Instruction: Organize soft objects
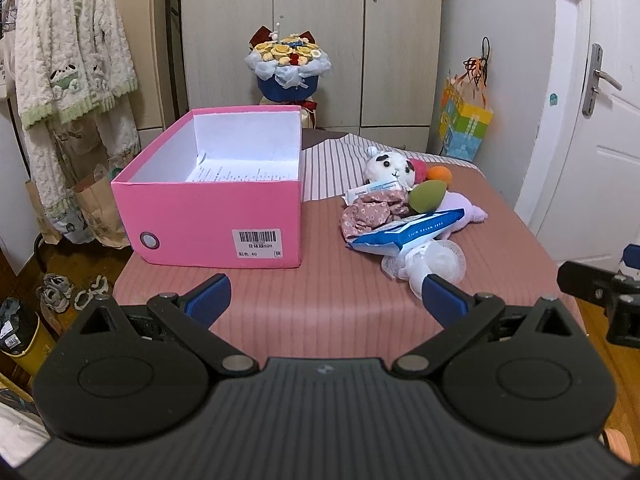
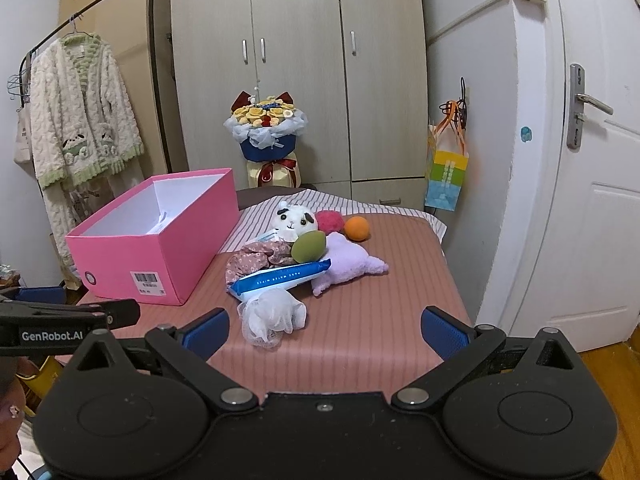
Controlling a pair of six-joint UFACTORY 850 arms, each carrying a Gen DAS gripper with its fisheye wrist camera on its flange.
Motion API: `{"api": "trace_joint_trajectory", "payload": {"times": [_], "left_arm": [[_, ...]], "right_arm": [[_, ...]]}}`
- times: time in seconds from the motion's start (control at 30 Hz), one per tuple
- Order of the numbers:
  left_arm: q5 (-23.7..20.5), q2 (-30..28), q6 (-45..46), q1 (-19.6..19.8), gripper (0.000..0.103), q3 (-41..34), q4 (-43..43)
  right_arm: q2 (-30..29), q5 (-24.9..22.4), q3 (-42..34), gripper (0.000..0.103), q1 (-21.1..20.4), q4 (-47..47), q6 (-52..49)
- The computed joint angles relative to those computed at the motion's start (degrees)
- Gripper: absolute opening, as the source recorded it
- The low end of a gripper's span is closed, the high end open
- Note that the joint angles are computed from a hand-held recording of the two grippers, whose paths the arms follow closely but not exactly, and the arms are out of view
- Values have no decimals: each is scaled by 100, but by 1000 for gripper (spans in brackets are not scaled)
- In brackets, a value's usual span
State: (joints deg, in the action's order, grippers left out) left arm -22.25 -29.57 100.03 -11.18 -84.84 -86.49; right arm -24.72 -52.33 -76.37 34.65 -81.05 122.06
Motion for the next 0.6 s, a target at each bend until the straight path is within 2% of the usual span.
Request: {"api": "trace_joint_trajectory", "payload": {"times": [0.27, 0.4, 0.53, 0.6], "left_arm": [[16, -89, -308, -35, 103, -116, 296], [-173, -200, -213, -30, 103, -201, 186], [-443, -324, 80, -50, 103, -266, -133], [-611, -408, 229, -61, 103, -315, -268]], "right_arm": [[-4, 85, 13, 103, -30, -21, 54], [12, 65, 42, 103, -41, -210, 45], [62, -19, 222, 103, -78, -947, 321], [175, 116, 532, 103, -160, -1903, 890]]}}
